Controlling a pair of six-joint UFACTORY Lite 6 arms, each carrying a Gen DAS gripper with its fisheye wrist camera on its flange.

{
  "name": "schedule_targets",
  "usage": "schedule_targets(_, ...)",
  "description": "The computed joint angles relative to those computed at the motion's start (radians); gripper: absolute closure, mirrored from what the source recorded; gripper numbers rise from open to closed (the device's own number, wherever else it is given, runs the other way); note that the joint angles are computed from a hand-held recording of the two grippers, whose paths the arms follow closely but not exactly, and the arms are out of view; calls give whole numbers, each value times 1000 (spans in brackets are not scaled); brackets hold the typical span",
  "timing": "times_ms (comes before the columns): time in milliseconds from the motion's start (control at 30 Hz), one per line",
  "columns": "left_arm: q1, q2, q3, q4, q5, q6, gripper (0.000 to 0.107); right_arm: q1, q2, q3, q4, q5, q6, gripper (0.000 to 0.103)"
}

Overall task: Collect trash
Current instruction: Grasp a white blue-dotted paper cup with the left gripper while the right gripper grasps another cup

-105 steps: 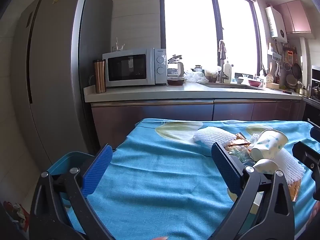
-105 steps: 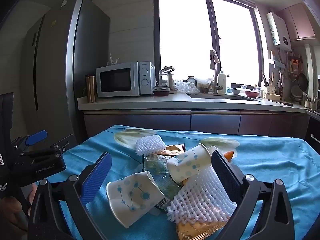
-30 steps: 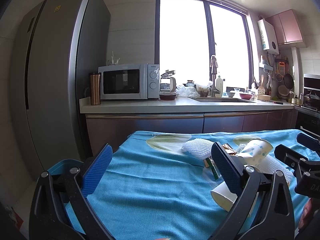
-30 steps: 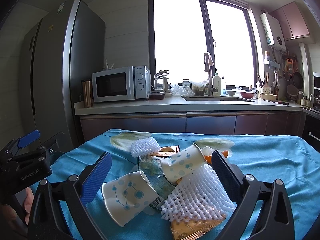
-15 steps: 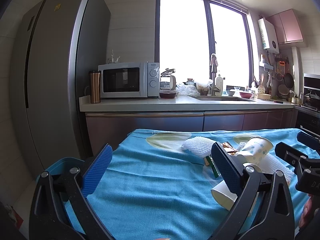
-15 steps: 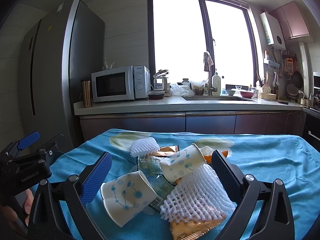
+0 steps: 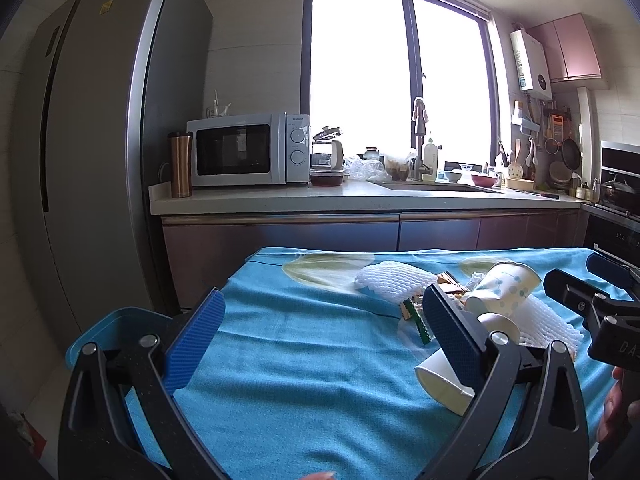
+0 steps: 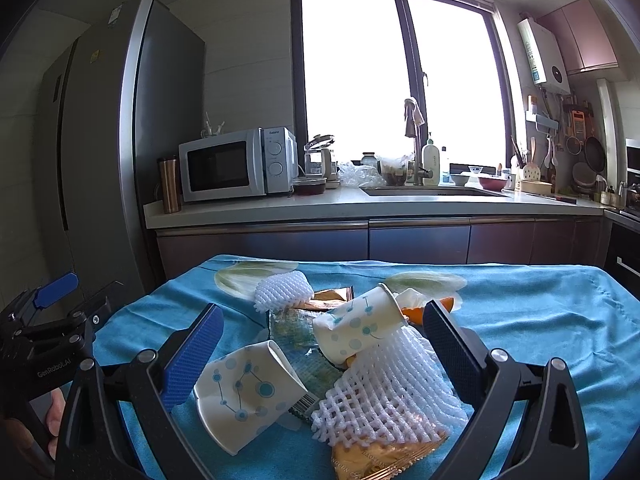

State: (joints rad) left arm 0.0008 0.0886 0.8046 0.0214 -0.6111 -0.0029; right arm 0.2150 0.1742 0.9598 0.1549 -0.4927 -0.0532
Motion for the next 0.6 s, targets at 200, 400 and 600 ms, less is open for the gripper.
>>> schedule_targets(200,13,23,20,196,48,-137,10,-36,39,51,-63,51,53,7)
schedule_targets(400,51,79,83,621,86,-499,10,-93,117,156,-214,130,188,7)
schedule_targets(600,79,172,172,1027,50,-852,19,-150,229,318,-531,217,495,14)
